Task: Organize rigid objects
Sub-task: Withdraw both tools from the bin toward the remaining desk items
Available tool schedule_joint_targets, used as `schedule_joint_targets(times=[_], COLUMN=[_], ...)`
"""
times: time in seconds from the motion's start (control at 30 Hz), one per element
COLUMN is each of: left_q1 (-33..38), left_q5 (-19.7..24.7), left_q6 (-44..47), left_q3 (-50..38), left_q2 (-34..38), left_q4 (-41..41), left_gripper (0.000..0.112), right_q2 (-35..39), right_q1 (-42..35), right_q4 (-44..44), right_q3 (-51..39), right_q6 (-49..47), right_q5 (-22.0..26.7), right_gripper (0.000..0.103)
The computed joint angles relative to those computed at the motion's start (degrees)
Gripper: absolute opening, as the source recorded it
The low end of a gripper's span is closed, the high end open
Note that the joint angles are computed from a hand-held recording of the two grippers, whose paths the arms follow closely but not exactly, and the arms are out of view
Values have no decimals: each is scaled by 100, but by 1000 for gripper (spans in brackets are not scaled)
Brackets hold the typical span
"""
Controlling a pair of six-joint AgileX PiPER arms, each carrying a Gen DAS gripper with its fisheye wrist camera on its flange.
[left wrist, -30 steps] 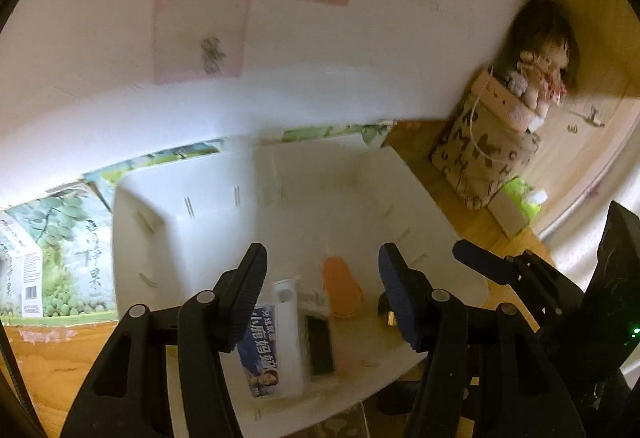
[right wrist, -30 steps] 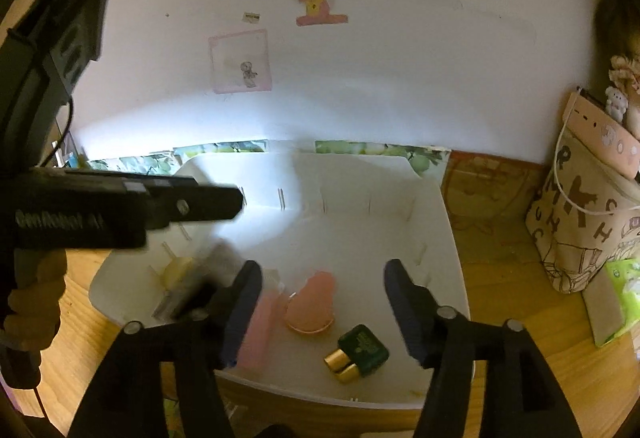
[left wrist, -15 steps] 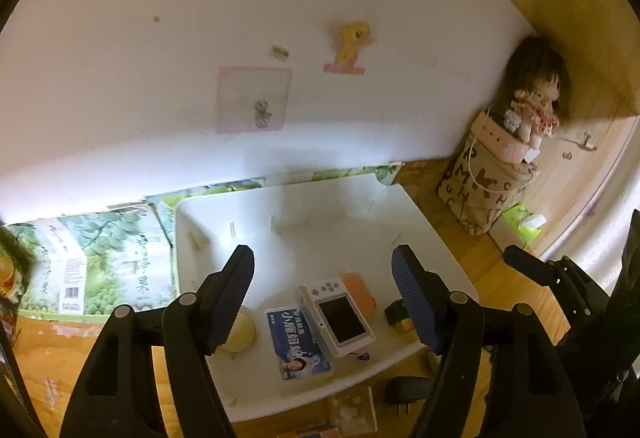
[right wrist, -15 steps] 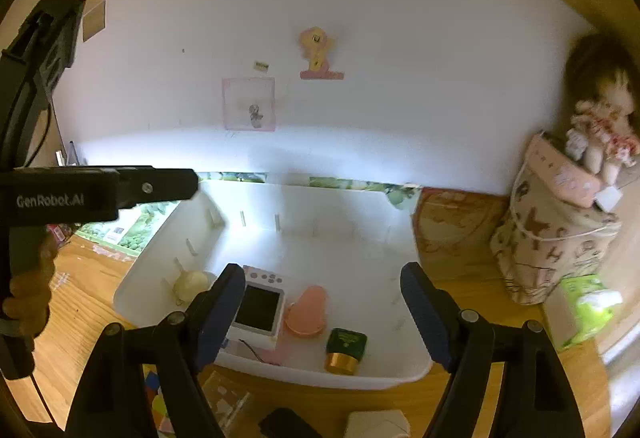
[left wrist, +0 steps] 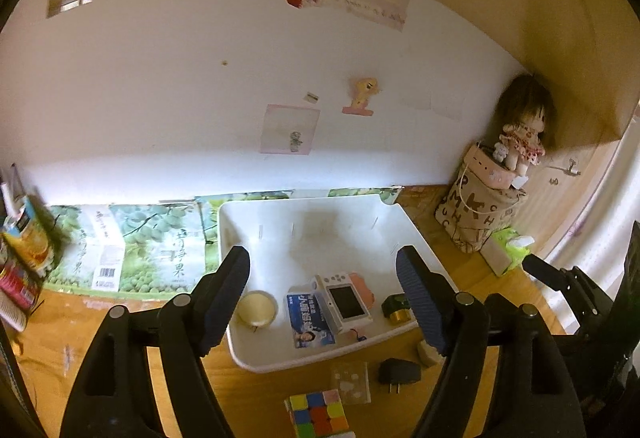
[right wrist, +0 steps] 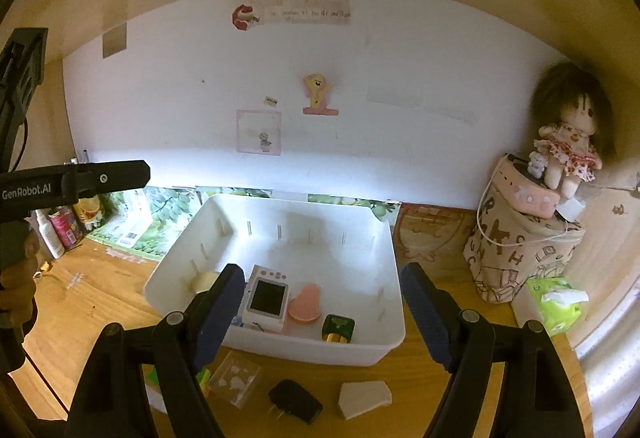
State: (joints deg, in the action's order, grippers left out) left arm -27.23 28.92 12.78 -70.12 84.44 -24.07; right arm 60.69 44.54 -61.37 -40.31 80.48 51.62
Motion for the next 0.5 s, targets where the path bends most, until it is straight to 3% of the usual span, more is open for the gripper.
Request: schedule_joint_targets(times=[0.27, 0.5], left_q1=[-210, -789], left_q5=[-166, 163], left_q6=[-1465, -3558], left_q3=[737, 1109], left_q2=[-801, -1356], left_q4=[1129, 2860], left_gripper=[79, 79], right_q2=[-523, -1174], right_q1=[479, 868], right_q4=[312, 778], right_q3=[290, 502], right_q6=[33, -111], right_q5=[206, 448], right_gripper=[81, 81])
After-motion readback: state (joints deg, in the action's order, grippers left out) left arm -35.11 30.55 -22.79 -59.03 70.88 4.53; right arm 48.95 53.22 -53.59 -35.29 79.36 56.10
